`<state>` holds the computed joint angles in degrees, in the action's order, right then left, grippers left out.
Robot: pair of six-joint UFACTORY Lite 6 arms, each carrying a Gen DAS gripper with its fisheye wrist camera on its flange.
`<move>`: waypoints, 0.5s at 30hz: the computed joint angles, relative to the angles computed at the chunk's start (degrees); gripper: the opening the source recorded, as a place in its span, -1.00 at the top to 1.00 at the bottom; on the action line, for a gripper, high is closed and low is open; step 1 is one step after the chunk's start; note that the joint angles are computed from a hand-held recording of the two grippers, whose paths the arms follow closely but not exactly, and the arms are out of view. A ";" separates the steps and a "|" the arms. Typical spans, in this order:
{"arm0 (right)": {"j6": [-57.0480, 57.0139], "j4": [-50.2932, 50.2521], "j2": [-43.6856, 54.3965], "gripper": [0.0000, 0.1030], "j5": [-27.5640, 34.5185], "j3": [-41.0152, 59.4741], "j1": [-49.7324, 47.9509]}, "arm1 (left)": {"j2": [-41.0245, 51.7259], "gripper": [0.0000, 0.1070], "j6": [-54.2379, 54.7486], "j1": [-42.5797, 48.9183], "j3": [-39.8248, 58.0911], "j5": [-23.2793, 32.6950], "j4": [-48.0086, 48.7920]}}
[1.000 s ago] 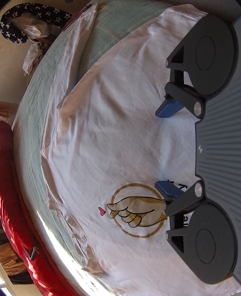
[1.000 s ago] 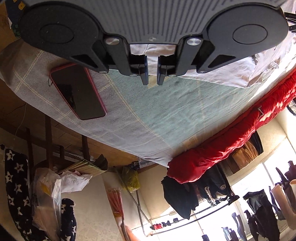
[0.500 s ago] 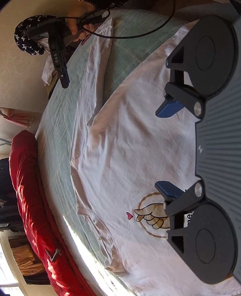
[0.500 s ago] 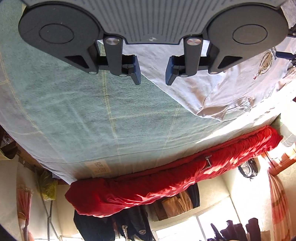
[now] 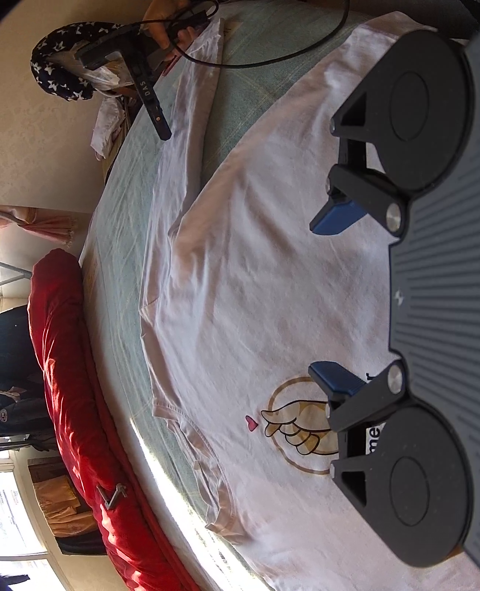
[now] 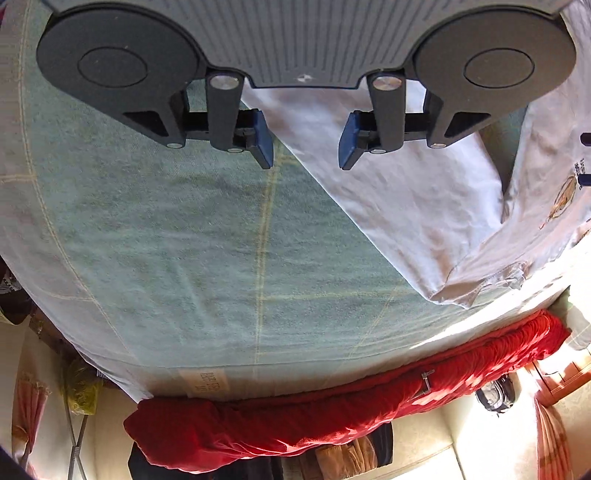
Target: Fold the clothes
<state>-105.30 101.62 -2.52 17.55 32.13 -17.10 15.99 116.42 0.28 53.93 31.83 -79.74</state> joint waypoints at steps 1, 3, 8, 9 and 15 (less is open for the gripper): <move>-0.56 -0.89 -1.51 0.16 -0.35 -1.61 -0.92 | -0.13 -0.42 -0.23 -0.30 -0.30 0.21 -0.23; -2.91 -1.30 -4.14 0.16 -0.05 -4.51 -3.07 | -0.85 -0.42 -0.29 -1.02 -1.35 0.28 -1.15; 0.48 -8.69 -6.87 0.22 -1.14 -6.74 -3.86 | -2.47 -0.42 -1.19 -1.15 -3.14 0.78 -1.05; 0.16 -7.79 -7.50 0.52 -2.89 -7.09 -2.25 | -2.56 -0.42 -1.60 -1.11 -3.30 0.51 -0.98; -0.33 -3.10 -9.34 0.93 -12.89 -6.44 6.01 | -4.18 -0.42 -1.66 0.09 -4.68 0.80 -1.35</move>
<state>-105.62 98.51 -11.86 4.65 25.68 -11.09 11.81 114.76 0.37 49.25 32.63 -81.09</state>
